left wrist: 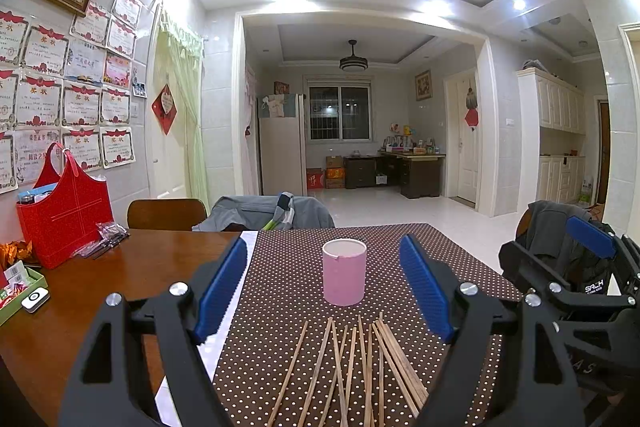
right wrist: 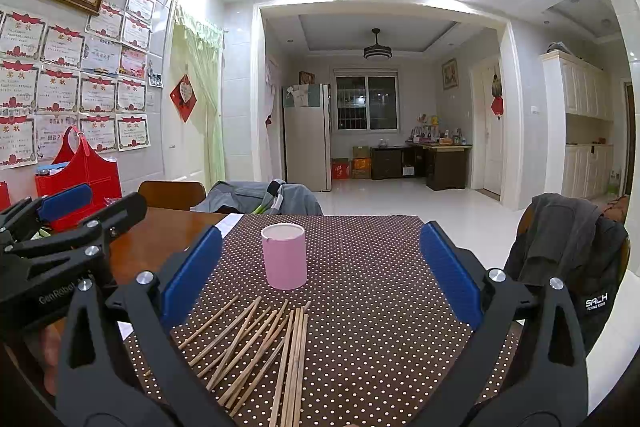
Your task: Organize utensils
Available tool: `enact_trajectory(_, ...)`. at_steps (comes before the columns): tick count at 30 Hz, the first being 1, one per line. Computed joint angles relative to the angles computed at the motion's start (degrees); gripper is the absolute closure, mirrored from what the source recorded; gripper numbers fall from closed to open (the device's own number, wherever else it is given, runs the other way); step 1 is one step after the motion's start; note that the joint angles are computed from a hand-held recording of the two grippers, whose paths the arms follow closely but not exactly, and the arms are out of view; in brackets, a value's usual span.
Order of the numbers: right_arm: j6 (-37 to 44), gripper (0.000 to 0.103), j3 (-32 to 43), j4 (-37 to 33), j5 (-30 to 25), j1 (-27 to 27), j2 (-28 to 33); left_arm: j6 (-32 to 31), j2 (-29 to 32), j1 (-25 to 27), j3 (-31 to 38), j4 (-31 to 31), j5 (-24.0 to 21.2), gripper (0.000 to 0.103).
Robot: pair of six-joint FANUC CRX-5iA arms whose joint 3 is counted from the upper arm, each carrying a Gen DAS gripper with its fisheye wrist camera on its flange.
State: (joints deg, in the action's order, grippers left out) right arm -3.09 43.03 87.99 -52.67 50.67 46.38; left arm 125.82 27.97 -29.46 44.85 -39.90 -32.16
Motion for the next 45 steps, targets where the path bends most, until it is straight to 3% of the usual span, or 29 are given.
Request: enact_trajectory(45, -0.99, 0.006, -1.27, -0.47, 0.68, -0.54, -0.54, -0.38, 0.07, 0.05, 0.13, 0.33, -0.18, 0.026)
